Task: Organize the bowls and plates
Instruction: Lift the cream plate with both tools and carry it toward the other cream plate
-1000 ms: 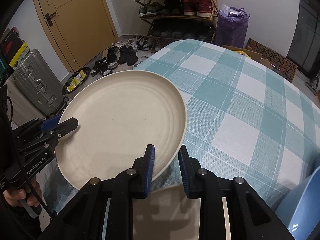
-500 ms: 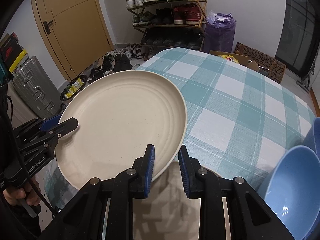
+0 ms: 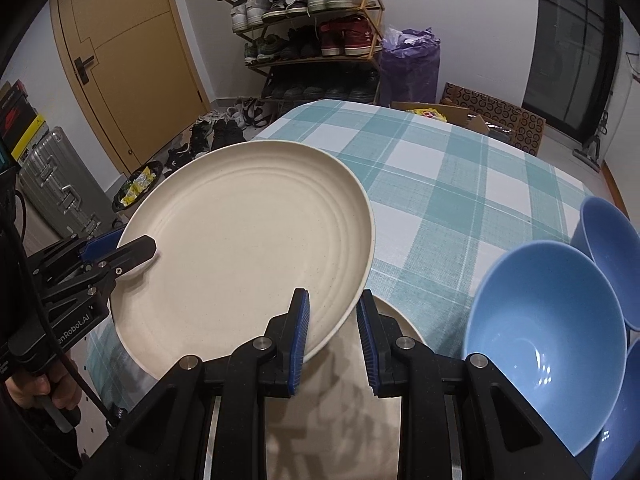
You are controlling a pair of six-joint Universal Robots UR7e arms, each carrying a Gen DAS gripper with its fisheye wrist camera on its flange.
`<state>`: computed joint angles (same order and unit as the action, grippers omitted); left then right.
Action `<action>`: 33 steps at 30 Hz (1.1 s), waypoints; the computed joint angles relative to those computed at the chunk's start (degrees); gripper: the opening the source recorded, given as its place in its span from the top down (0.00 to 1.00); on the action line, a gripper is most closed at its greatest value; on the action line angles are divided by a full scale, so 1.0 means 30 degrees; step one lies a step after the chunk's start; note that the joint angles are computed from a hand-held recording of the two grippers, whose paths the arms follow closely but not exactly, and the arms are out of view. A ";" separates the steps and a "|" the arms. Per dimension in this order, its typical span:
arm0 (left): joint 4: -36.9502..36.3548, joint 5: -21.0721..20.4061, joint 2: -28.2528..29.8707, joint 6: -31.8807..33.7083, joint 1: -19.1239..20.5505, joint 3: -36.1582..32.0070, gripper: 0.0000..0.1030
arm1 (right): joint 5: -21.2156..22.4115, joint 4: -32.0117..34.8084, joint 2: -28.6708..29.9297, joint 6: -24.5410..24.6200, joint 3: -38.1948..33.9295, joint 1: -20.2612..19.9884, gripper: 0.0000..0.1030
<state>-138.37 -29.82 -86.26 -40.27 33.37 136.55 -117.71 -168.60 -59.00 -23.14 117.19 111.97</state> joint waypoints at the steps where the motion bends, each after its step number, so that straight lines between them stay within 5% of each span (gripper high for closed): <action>1: 0.0009 -0.0053 0.0053 -0.0021 -0.0058 0.0000 0.73 | -0.0044 -0.0009 -0.0149 0.0033 0.0132 0.0001 0.76; 33: 0.0327 -0.1413 0.1078 -0.1255 -0.1677 0.1008 0.73 | -0.0935 -0.1767 -0.2708 0.0273 0.3935 -0.0923 0.76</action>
<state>-137.39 -34.06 -83.03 -44.03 28.34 139.57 -120.52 -173.90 -67.12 -22.32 129.00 109.21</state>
